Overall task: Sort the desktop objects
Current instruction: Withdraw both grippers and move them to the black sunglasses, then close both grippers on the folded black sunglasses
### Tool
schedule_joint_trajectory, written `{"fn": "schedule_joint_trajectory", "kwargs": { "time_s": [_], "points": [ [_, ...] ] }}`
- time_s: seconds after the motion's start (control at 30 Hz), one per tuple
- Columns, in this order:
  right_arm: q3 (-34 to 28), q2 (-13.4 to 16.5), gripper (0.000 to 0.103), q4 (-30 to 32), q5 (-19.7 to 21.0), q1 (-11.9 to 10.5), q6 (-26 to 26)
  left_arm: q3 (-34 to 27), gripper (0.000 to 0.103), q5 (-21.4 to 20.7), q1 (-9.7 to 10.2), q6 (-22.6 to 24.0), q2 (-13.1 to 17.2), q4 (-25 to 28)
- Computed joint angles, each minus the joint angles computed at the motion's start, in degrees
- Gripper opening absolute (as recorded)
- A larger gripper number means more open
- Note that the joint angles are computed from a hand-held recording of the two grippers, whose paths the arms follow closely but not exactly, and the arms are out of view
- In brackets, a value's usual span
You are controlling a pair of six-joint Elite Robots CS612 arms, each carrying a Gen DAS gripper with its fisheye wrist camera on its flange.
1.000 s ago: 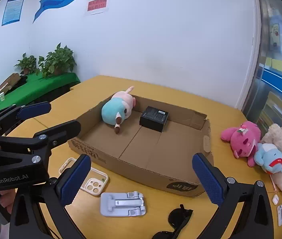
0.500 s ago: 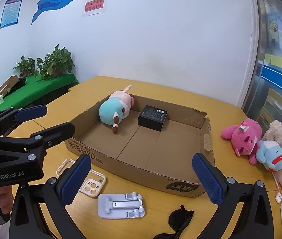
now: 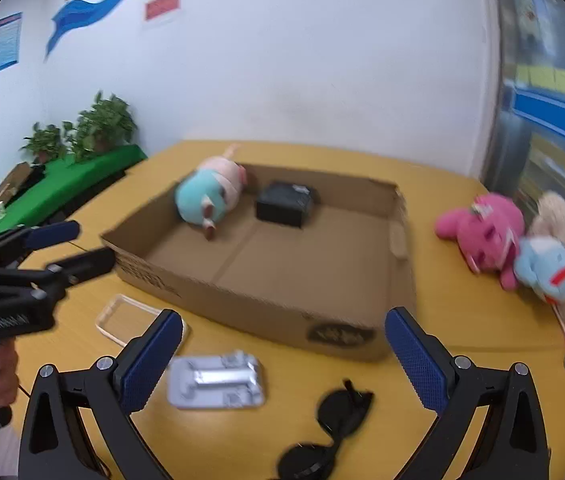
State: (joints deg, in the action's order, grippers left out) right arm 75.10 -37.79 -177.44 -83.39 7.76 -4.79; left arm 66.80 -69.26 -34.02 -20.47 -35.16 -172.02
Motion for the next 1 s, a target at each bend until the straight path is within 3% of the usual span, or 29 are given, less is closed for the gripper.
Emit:
{"fn": "schedule_joint_trajectory", "kwargs": {
  "time_s": [0.2, 0.27, 0.43, 0.5, 0.57, 0.63, 0.73, 0.87, 1.0],
  "points": [
    [2.7, -0.4, 0.103, 8.2, -1.9, -1.5, 0.8, -2.0, 0.082, -7.6, 0.60, -1.5, 1.4, 7.2],
    [3.8, -0.5, 0.102, 8.9, -0.4, -1.9, 1.8, -3.3, 0.082, -11.1, 0.82, -1.8, 2.2, 10.0],
    [6.0, -0.3, 0.099, 6.3, 9.0, -3.9, 9.1, -6.2, 0.082, -18.4, 1.09, -1.4, 4.2, 13.2],
    [5.7, -0.1, 0.099, 8.2, 8.4, -4.0, 8.8, -7.5, 0.082, -21.0, 1.12, -0.3, 4.9, 14.4],
    [4.2, 0.3, 0.098, 14.0, 7.4, -3.9, 7.6, -9.4, 0.082, -24.7, 1.27, 0.6, 6.1, 16.2],
    [2.9, 1.0, 0.087, 19.2, 9.4, -4.3, 7.8, -11.5, 0.082, -27.4, 1.29, 1.0, 7.3, 17.9],
    [2.3, 1.6, 0.080, 23.7, 11.6, -4.6, 9.3, -14.3, 0.081, -29.9, 1.40, 0.8, 8.9, 20.6],
    [2.9, 1.6, 0.077, 22.5, 11.9, -4.4, 9.0, -18.5, 0.081, -35.1, 1.80, 0.6, 11.3, 23.4],
    [3.3, 1.4, 0.063, 21.7, 10.2, -3.7, 7.6, -22.4, 0.080, -37.4, 1.71, 2.4, 13.2, 27.7]
  ]
}}
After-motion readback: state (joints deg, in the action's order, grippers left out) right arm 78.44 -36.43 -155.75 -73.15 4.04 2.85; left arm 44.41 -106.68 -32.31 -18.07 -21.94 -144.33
